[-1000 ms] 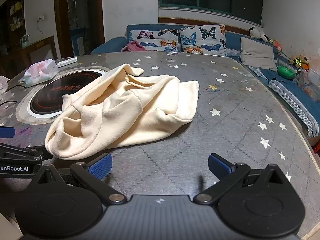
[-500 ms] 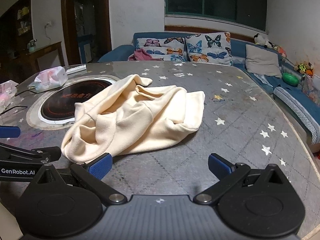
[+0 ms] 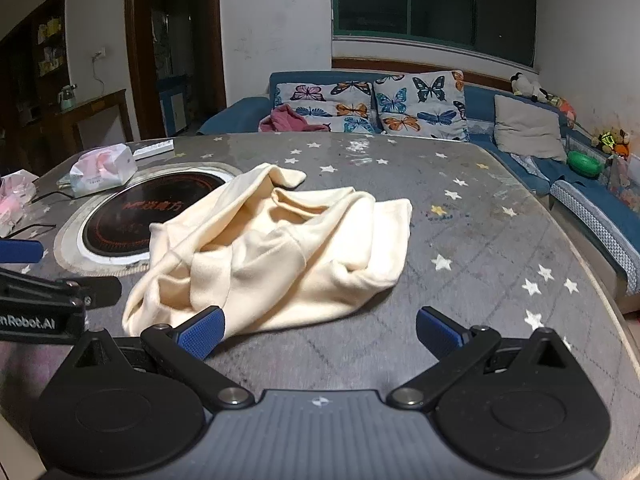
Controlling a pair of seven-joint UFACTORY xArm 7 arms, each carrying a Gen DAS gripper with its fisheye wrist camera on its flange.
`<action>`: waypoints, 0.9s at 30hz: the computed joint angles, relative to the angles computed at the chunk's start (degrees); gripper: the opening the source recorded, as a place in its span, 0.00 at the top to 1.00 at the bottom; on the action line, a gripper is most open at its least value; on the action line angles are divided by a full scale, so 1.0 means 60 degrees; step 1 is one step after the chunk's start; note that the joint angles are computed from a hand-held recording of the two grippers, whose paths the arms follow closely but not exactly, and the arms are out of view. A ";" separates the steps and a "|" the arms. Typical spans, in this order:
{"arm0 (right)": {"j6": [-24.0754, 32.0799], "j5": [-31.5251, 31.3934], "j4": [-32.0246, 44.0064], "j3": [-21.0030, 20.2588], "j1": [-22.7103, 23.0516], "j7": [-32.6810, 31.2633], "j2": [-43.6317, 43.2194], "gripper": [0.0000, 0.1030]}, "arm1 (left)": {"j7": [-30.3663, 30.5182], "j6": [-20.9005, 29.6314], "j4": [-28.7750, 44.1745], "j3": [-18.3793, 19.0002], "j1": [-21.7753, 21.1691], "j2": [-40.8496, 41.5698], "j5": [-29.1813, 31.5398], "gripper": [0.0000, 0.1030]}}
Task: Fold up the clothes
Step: 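Close the left gripper on the sweatshirt edge while the right gripper grasps another edge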
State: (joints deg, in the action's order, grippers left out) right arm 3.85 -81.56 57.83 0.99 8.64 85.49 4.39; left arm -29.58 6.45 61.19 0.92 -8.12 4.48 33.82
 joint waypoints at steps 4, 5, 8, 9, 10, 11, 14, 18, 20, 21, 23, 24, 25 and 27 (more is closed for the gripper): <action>-0.0304 0.0870 0.0277 -0.0082 -0.0062 -0.0952 0.0306 0.03 | 0.1084 -0.0130 0.0469 -0.0199 0.0129 0.0332 -0.1112 0.00; -0.0341 0.1404 0.0358 -0.0086 -0.0081 -0.1551 0.0413 0.04 | 0.1248 -0.0118 0.0645 -0.0187 0.0099 0.0453 -0.1269 0.00; -0.0428 0.2794 0.0589 -0.0139 -0.0079 -0.3067 0.0677 0.06 | 0.2275 -0.0039 0.1273 -0.0414 0.0190 0.0918 -0.2289 0.00; -0.0502 0.3421 0.0650 -0.0058 -0.0175 -0.3689 0.0775 0.08 | 0.2452 0.0005 0.1512 -0.0373 0.0118 0.1089 -0.2429 0.00; -0.0566 0.4088 0.0708 0.0090 -0.0322 -0.4345 0.0873 0.09 | 0.2616 0.0051 0.1754 -0.0331 0.0048 0.1262 -0.2551 0.00; -0.0652 0.4899 0.0747 0.0372 -0.0589 -0.5101 0.0977 0.09 | 0.2700 0.0093 0.2005 -0.0233 -0.0070 0.1439 -0.2578 0.00; -0.0671 0.6910 0.1041 0.1365 -0.1503 -0.7011 0.1371 0.12 | 0.3231 0.0257 0.2811 -0.0287 -0.0146 0.2011 -0.2986 0.00; -0.0281 0.8473 0.1803 0.2209 -0.2247 -0.8648 0.2047 0.19 | 0.3851 0.0598 0.3972 -0.0306 -0.0313 0.2836 -0.3476 0.02; -0.0091 0.9242 0.2214 0.2762 -0.2724 -0.9446 0.2424 0.24 | 0.4023 0.0730 0.4585 -0.0196 -0.0483 0.3284 -0.3541 0.07; 0.0043 0.9594 0.2450 0.3015 -0.2934 -0.9803 0.2634 0.29 | 0.4193 0.0903 0.4958 -0.0275 -0.0454 0.3536 -0.3683 0.10; 0.0225 1.0117 0.2873 0.3225 -0.3108 -1.0247 0.2998 0.37 | 0.4570 0.1287 0.5721 -0.0469 -0.0365 0.4045 -0.4008 0.14; 0.0308 1.0324 0.3059 0.3256 -0.3130 -1.0407 0.3150 0.41 | 0.4679 0.1467 0.6091 -0.0478 -0.0386 0.4293 -0.4118 0.15; 0.0399 1.0531 0.3257 0.3282 -0.3148 -1.0561 0.3309 0.45 | 0.4771 0.1652 0.6475 -0.0474 -0.0415 0.4549 -0.4213 0.15; 0.0612 1.0980 0.3696 0.3363 -0.3212 -1.0862 0.3661 0.50 | 0.4960 0.1926 0.7179 -0.0430 -0.0479 0.5037 -0.4316 0.16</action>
State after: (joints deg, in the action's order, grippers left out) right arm 7.52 -15.68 80.00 21.17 -10.64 20.32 26.35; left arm 0.18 18.01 104.27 -1.67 -11.00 34.70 7.93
